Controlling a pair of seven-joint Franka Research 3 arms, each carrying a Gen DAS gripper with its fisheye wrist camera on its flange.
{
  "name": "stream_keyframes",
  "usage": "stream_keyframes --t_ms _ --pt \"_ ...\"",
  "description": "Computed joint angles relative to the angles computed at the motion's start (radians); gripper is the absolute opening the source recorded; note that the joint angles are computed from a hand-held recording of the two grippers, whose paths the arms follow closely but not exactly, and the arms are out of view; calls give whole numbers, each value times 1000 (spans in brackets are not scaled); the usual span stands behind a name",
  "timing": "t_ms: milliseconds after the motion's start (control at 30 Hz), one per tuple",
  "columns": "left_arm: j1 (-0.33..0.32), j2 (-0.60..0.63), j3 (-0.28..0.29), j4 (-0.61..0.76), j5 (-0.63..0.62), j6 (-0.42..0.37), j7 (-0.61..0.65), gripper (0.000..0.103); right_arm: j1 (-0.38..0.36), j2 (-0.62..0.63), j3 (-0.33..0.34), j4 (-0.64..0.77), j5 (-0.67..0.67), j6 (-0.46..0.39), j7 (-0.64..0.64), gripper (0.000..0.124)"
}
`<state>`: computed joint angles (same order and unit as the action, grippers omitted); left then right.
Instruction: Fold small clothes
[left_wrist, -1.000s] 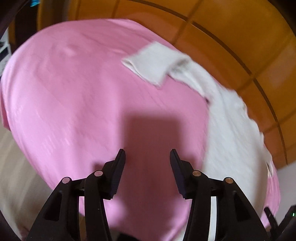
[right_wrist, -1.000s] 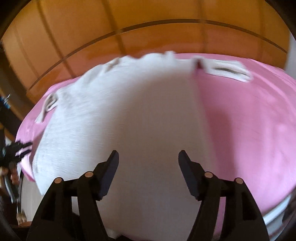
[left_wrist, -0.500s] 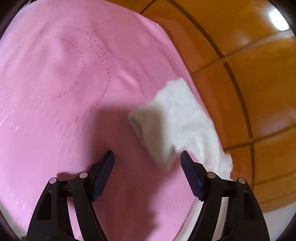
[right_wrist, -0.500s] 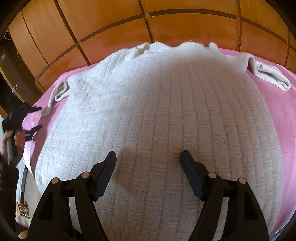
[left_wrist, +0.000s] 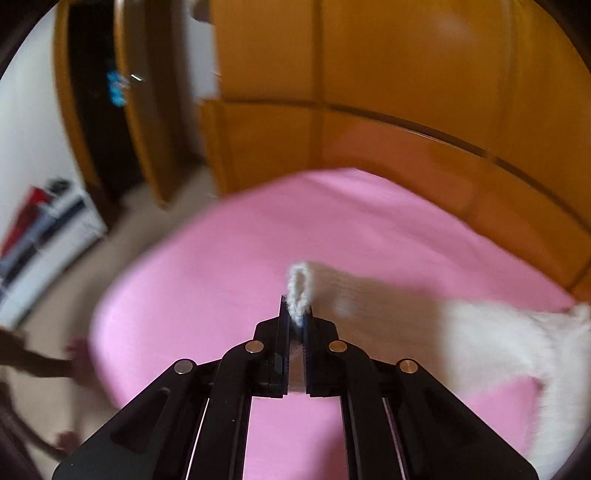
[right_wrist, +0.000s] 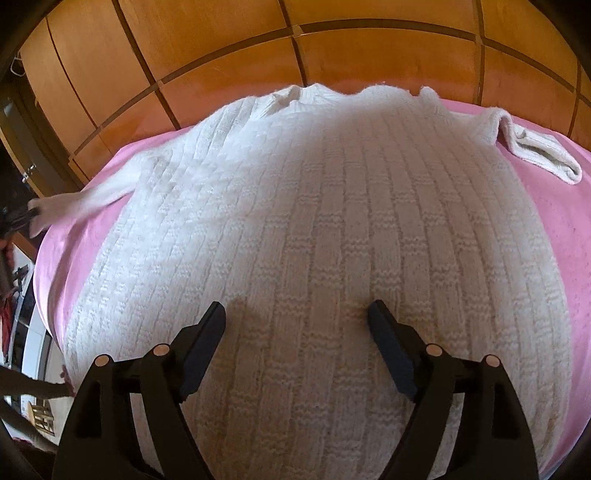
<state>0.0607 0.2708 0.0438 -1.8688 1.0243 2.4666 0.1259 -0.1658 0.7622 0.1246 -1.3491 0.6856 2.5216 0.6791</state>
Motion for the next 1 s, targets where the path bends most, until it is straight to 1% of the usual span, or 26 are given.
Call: stream_keyframes --t_ms 67,133,167,267,300,367,400,433,467,500,567,600,633,667,700,733,767,800,833,867,900,933,967,1000 --pt "-6 -54 10 -64 33 -91 6 4 3 2 0 1 -1 8 2 82" --pt "23 -59 -2 -101 -7 -69 56 4 4 6 1 3 -2 14 1 84" --pt "32 -41 -9 -109 -30 -64 93 6 5 7 1 5 -4 15 2 85" --pt "13 30 -23 -59 -73 -138 129 6 22 7 -11 5 -29 27 14 87" --pt "9 52 -25 -40 -108 -153 124 6 25 5 -14 5 -38 25 20 87" --pt "-20 40 -27 -46 -126 -195 68 6 17 7 -10 11 -38 12 24 86" --pt "-30 36 -31 -42 -125 -183 43 6 14 9 -8 15 -36 6 27 86" --pt "-35 39 -34 -29 -113 -145 34 6 14 10 -8 16 -38 7 27 86" --pt "-40 31 -37 -36 -89 -84 23 8 16 6 -8 9 -39 14 27 86" --pt "-45 33 -50 -31 -89 -20 40 14 20 3 -9 2 -41 25 26 87" --pt "-50 40 -76 -29 -127 104 101 51 26 0 -10 -8 -46 43 25 88" --pt "-54 41 -90 -44 -136 224 118 58 25 1 -8 -10 -45 48 23 88" --pt "-58 53 -100 -47 -153 317 144 69 24 0 -5 -15 -43 54 20 88" --pt "-45 78 -137 -44 -215 406 225 71 21 -2 -1 -19 -40 59 12 88" --pt "-17 112 -202 -35 -303 474 336 71 19 -2 1 -19 -40 58 6 88" --pt "5 136 -254 -32 -367 510 412 71 14 -3 3 -17 -39 51 0 86" --pt "36 163 -316 -28 -431 535 488 71 7 -3 5 -11 -33 41 -1 84" --pt "78 200 -398 -20 -500 550 566 71 0 -1 6 -4 -27 34 1 83" --pt "124 228 -476 -23 -558 555 631 71 -4 1 1 5 -23 33 8 83" --pt "170 247 -542 -32 -599 555 685 70 -4 2 -8 9 -23 44 20 83" --pt "186 251 -577 -57 -633 564 722 70 -7 2 -20 14 -25 58 35 83" --pt "182 241 -576 -84 -638 571 723 70 -11 4 -34 18 -30 76 53 83" --pt "191 228 -585 -115 -653 582 739 70 -13 5 -45 21 -38 90 68 83" --pt "208 202 -606 -179 -677 621 743 70 -18 6 -63 22 -50 110 90 83"
